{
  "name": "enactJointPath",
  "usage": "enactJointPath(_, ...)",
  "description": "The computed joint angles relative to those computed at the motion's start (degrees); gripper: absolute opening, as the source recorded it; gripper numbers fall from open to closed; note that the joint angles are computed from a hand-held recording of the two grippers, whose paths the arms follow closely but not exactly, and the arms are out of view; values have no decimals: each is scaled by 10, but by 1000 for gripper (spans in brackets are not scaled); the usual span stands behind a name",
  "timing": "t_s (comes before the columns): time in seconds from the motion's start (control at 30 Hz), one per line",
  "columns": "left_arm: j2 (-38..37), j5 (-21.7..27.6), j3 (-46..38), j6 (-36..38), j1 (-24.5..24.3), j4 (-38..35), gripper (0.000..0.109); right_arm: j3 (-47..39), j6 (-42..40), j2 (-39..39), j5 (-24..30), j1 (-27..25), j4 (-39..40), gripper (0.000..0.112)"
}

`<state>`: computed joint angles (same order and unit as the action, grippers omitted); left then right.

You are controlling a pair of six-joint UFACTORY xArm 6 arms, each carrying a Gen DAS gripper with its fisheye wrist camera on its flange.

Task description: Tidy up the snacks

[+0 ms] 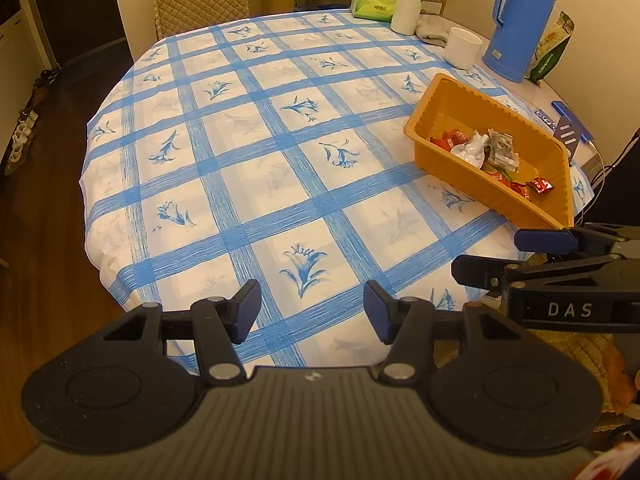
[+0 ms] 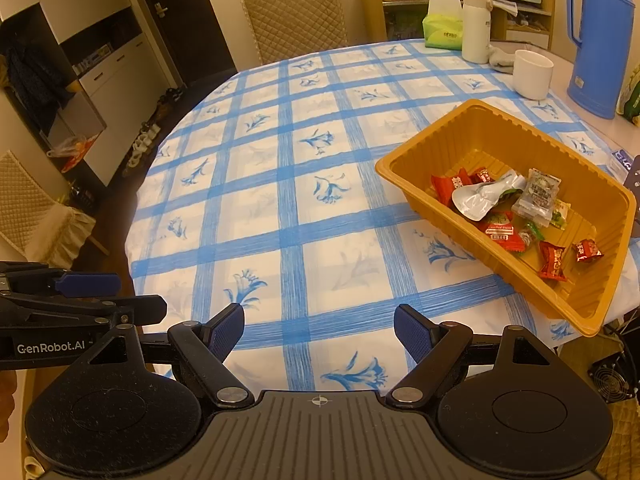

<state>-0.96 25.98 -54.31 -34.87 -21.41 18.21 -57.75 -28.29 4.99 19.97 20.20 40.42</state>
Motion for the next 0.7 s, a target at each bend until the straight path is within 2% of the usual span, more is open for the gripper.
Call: enactJointPath(0.7, -2, -5, 2, 7, -1, -4, 54, 2, 3, -2, -2, 1, -1, 82)
